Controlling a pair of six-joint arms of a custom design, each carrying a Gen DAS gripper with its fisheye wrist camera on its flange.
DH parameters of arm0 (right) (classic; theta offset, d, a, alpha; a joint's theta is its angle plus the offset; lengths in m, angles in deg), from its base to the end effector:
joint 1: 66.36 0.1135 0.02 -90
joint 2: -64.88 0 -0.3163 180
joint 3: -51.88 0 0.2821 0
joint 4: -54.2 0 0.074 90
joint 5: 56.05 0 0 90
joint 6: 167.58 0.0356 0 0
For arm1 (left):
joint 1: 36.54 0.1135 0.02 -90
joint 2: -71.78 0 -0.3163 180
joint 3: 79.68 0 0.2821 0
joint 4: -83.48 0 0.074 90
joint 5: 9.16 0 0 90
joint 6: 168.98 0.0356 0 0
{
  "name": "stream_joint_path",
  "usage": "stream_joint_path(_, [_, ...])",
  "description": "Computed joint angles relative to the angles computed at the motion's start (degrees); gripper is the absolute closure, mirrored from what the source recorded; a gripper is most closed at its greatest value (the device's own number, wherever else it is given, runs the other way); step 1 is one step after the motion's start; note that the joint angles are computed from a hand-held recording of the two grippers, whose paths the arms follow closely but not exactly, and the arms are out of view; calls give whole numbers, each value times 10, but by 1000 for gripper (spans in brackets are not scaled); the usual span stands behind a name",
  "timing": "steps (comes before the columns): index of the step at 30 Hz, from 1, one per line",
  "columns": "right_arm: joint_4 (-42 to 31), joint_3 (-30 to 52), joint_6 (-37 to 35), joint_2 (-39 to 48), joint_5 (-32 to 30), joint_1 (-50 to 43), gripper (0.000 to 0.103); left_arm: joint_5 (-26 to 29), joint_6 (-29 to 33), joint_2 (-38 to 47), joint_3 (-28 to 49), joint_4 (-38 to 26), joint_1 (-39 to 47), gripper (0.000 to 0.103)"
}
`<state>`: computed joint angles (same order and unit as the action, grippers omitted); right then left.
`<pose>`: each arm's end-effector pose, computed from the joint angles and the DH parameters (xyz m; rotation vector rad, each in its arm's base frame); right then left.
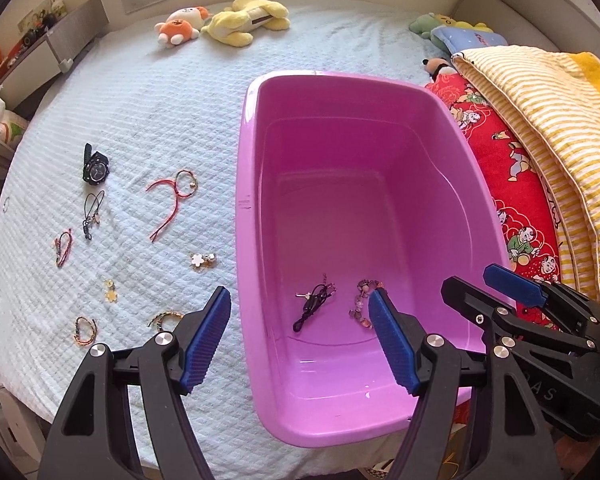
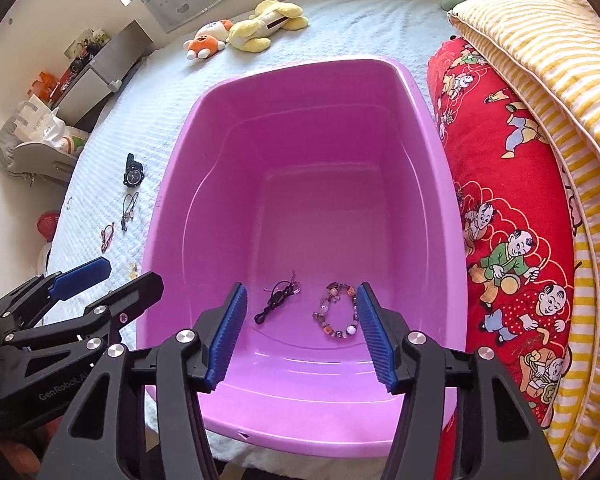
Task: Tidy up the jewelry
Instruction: 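Move both tools back toward the braided rope bracelets on the bed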
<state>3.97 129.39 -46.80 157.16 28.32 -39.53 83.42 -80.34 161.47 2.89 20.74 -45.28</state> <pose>0.3122 0.1618 0.2585 0.0654 2.7756 0.4162 0.3318 -0.0526 0.2920 0.1909 2.7870 -0.1063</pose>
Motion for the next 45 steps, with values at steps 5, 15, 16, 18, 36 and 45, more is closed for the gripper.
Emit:
stream_joint_path(5, [-9, 6, 12, -11, 3, 20, 45, -6, 18, -35, -3, -13, 22, 30])
stream_joint_path(15, [-37, 67, 20, 1, 15, 86, 38, 12, 35, -104, 16, -64, 121, 20])
stream_joint_path(16, [-38, 75, 20, 5, 17, 94, 37, 15, 37, -109, 18, -67, 134, 19])
stream_joint_path(18, [-42, 93, 22, 16, 15, 110, 37, 28, 47, -118, 23, -74, 166, 18])
stream_joint_path(36, [-95, 309, 144, 195, 84, 306, 32, 135, 385, -17, 54, -82, 585, 8])
stream_joint_path(45, [-165, 443, 318, 311, 173, 406, 32, 175, 563, 141, 161, -81, 675, 7])
